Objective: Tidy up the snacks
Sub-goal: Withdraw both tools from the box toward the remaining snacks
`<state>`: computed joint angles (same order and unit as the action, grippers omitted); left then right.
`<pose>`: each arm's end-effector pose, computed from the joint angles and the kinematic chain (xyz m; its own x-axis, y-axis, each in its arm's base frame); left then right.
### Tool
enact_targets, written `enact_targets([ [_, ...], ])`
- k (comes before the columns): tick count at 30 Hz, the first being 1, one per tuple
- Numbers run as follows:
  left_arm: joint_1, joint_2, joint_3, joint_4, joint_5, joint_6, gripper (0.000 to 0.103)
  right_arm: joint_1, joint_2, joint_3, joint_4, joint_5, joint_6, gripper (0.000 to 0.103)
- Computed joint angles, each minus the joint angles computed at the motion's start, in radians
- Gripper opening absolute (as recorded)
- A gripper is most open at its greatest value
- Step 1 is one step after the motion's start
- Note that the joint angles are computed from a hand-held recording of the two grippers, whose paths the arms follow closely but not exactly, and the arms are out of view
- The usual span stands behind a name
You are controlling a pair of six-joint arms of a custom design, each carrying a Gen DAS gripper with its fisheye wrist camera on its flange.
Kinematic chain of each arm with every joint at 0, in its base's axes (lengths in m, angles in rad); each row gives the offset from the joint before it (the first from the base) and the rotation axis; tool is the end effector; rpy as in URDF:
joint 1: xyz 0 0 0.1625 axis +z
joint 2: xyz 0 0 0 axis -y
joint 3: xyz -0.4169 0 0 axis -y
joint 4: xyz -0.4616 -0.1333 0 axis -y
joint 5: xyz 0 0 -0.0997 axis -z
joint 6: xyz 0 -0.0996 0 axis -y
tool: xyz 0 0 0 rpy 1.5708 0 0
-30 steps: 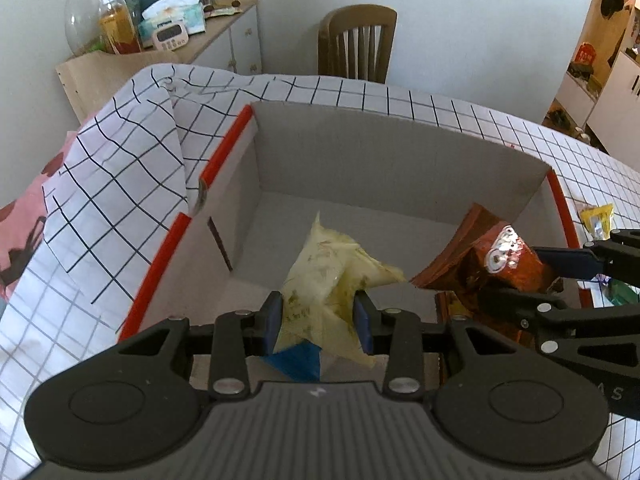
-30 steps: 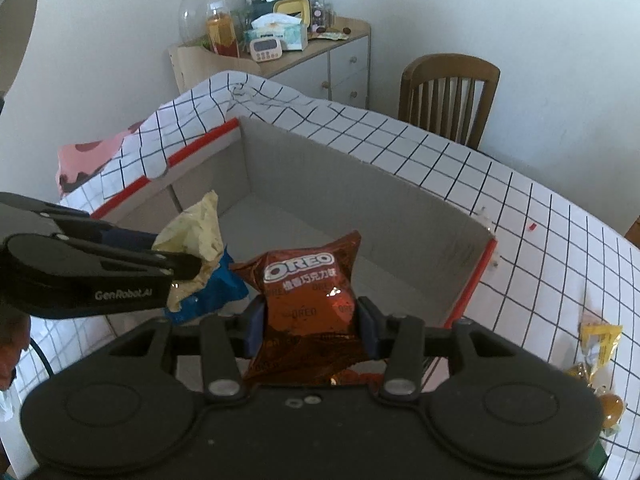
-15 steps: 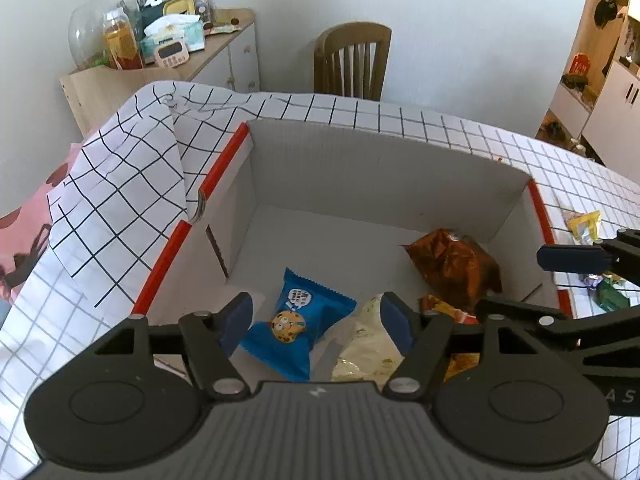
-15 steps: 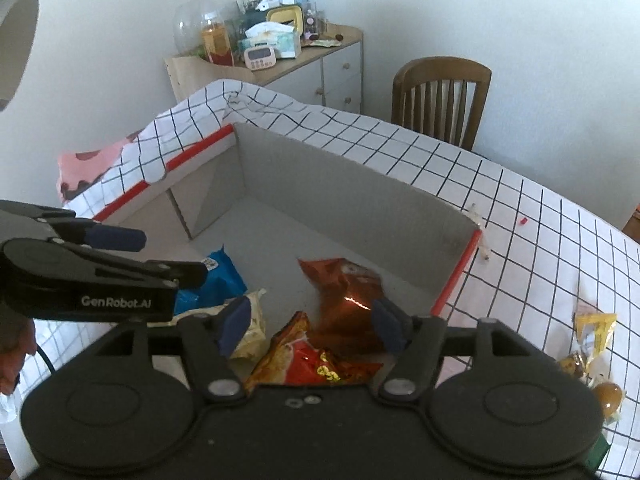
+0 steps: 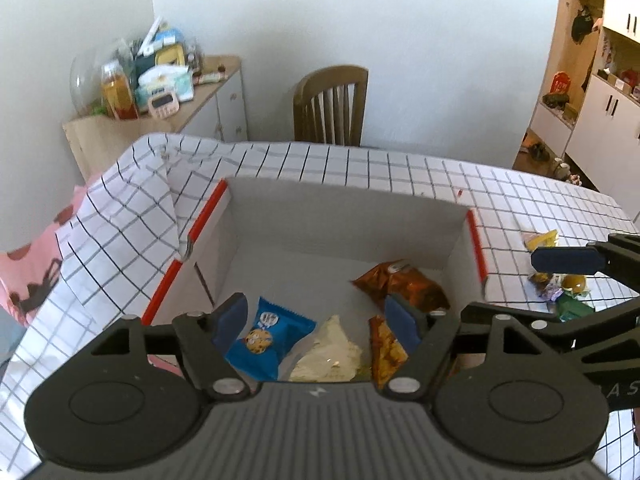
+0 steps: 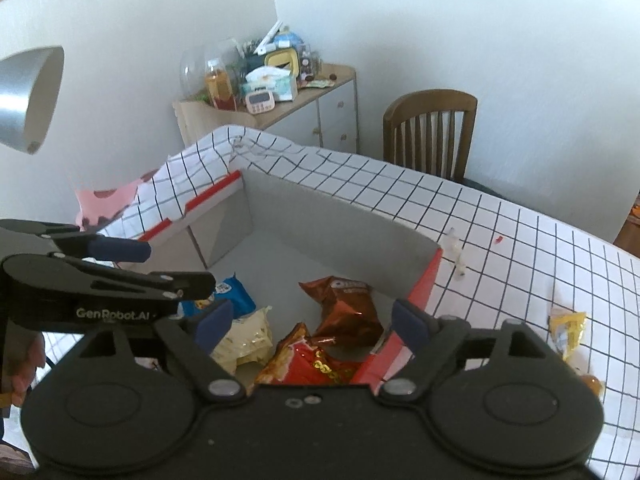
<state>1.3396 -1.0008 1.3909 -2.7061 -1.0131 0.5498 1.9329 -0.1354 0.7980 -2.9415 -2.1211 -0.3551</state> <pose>0.0018 -0.8043 0.3435 -0.6863 0.2417 -0.6860 0.6181 0.6909 -0.3750 0.3976 -0.8203 -0.0648 -0.7668 -0.2319 0.5986 -0.5713 0.6716 -0.4717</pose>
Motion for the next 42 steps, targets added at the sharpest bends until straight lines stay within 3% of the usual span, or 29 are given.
enact_targets([
  [5, -0.021, -0.036, 0.056, -0.034, -0.025, -0.002, 0.081, 0.001, -0.067, 0.108, -0.081, 0.018, 0.005, 0.094],
  [22, -0.102, -0.079, 0.198, -0.096, -0.074, -0.063, 0.087, -0.031, -0.317, 0.486, -0.294, 0.064, 0.016, 0.103],
  [31, -0.125, -0.046, 0.232, -0.056, -0.154, -0.138, 0.1, -0.071, -0.432, 0.665, -0.394, 0.025, -0.014, 0.103],
  [42, -0.175, 0.077, 0.221, -0.051, -0.08, -0.147, 0.099, -0.157, -0.53, 0.805, -0.406, -0.037, -0.035, 0.103],
])
